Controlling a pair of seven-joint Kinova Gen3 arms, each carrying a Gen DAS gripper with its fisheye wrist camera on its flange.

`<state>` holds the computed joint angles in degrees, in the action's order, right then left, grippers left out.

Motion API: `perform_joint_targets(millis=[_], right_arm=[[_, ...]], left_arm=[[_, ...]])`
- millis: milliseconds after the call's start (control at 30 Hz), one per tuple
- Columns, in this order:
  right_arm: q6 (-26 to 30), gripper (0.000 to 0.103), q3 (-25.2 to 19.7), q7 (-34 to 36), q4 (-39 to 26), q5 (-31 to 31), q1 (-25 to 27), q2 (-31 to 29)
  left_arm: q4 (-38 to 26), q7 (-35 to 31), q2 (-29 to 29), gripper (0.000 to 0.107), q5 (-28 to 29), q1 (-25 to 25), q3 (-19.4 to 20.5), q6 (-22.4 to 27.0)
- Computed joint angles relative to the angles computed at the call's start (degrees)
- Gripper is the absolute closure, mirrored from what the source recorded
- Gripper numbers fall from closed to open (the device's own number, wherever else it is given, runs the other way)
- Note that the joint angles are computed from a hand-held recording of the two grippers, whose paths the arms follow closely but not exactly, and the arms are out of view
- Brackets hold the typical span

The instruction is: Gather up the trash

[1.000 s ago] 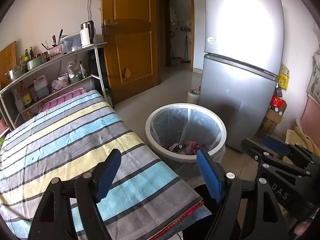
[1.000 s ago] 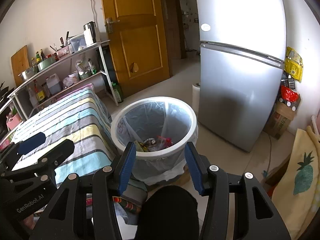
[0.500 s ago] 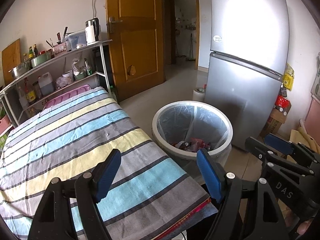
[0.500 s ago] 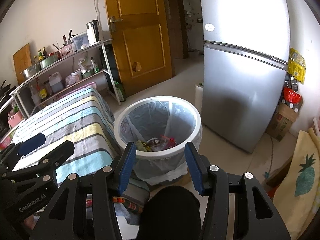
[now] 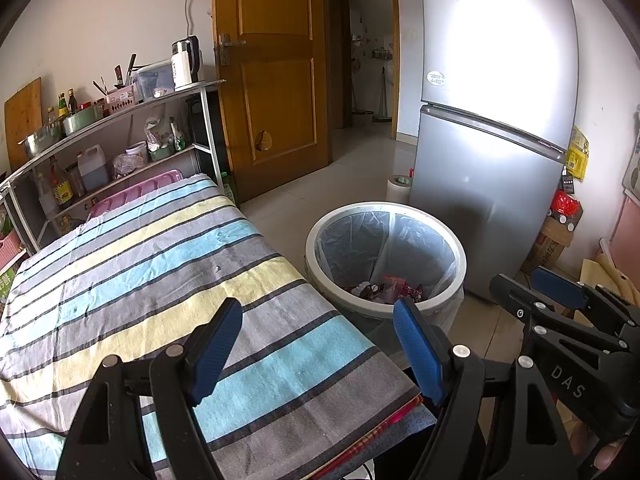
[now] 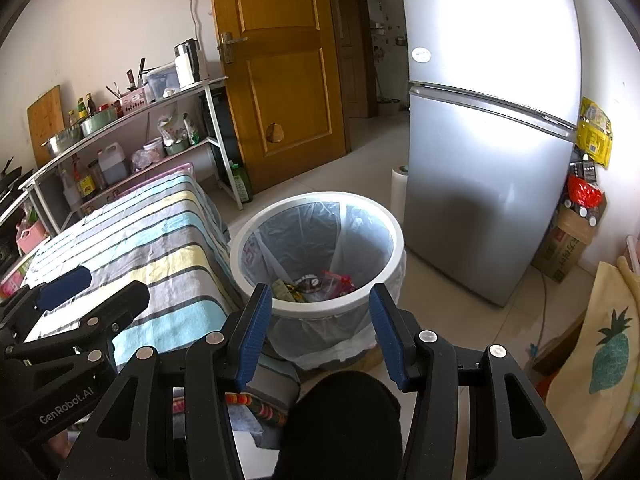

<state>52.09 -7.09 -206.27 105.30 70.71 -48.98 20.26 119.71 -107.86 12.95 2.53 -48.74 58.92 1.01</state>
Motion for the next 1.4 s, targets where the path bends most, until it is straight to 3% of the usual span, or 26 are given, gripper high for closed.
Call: perform_joint_targets(millis=[1400], right_arm=[[0.05, 0.051, 0.08, 0.39, -0.34, -0.25, -0.24, 0.19]], left_arm=[[-0.26, -0.40, 0.00, 0.028, 0.42, -0.83, 0.86, 0.40]])
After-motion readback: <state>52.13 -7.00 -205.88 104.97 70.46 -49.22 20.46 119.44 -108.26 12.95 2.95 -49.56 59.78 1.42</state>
